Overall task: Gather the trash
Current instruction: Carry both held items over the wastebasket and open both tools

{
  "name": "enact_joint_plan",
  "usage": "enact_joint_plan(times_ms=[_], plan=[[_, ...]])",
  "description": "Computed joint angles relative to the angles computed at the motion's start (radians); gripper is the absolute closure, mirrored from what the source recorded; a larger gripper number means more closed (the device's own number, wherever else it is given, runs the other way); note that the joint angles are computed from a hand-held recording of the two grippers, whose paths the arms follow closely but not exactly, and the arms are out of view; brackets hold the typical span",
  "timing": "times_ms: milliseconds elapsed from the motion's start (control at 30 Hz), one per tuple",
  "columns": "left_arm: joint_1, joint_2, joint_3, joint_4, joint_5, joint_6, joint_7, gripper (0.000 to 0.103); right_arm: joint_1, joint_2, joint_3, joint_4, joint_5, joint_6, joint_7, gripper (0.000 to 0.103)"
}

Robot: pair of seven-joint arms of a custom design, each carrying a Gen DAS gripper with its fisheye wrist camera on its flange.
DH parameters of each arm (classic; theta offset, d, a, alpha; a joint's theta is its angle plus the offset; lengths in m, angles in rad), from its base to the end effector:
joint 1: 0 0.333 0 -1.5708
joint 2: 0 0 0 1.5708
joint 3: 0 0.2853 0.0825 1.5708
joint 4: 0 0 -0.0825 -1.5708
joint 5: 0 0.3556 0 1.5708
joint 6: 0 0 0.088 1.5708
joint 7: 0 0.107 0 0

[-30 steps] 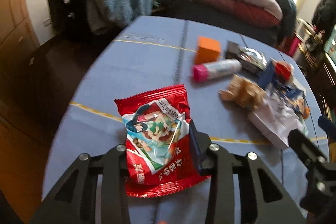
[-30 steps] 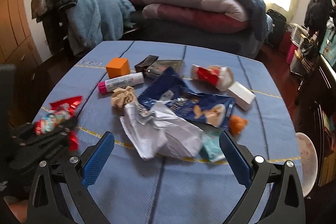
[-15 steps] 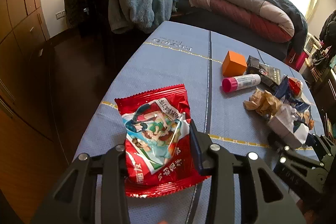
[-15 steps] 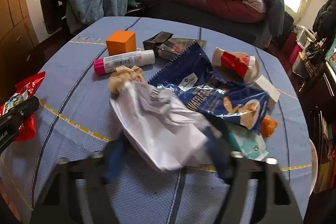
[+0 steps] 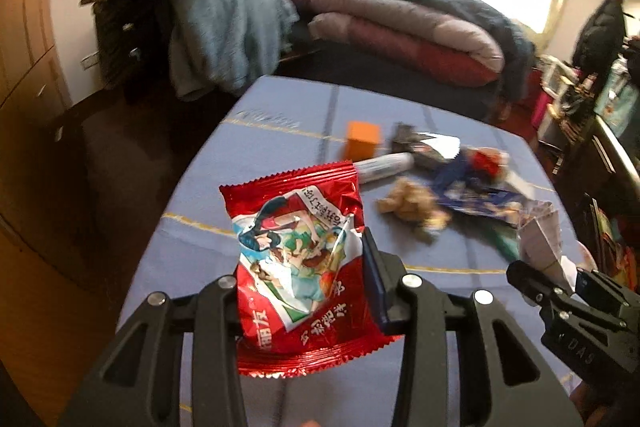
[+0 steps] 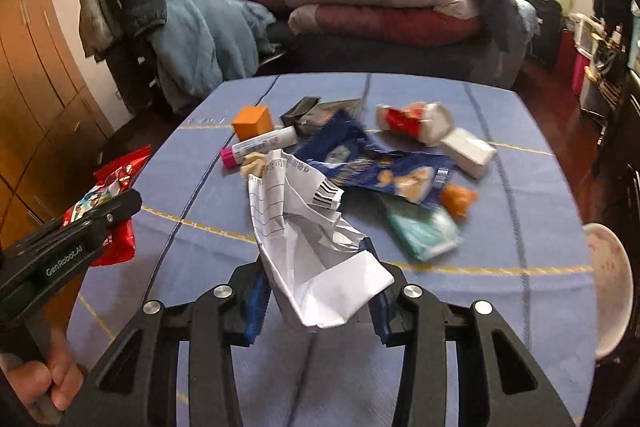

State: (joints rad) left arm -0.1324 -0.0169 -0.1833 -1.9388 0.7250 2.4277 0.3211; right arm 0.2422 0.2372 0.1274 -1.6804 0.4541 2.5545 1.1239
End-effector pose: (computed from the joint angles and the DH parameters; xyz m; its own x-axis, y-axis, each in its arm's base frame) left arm 0.5416 -0.1750 0.5245 0.4406 -0.8930 0.0915 -0.6195 -0.3762 -0.6890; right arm 0.6048 0.2195 0.5136 0.5324 -0.8276 -0.1778 -0.6976 -0.3100 -0.6459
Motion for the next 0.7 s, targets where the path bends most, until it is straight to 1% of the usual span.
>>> enact_joint_plan(times_ms=[100, 233, 433, 533, 633, 700], plan=[[-0.022, 0.027, -0.015, 0.048, 0.006, 0.006, 0.021, 0.063, -0.021, -0.063, -0.012, -0.071, 0.034, 0.027, -0.024, 0.061], [-0.063, 0.084, -0.023, 0.134, 0.018, 0.010, 0.052, 0.062, -0.039, -0.136, -0.044, -0.150, 0.042, 0.070, -0.030, 0.061], [-0.142, 0.198, -0.013, 0.286, 0.009, 0.026, 0.124, 0.062, -0.080, -0.185, -0.097, -0.211, 0.040, 0.120, -0.017, 0.060], [-0.191, 0.280, -0.001, 0.396, 0.002, 0.027, 0.184, 0.062, -0.099, -0.192, -0.114, -0.224, 0.032, 0.140, 0.000, 0.060], [-0.231, 0.366, 0.008, 0.506, -0.037, 0.056, 0.261, 0.062, -0.122, -0.188, -0.129, -0.227, 0.024, 0.157, 0.019, 0.060], [-0.245, 0.434, 0.003, 0.589, -0.091, 0.089, 0.335, 0.062, -0.138, -0.183, -0.137, -0.224, 0.019, 0.163, 0.034, 0.060]])
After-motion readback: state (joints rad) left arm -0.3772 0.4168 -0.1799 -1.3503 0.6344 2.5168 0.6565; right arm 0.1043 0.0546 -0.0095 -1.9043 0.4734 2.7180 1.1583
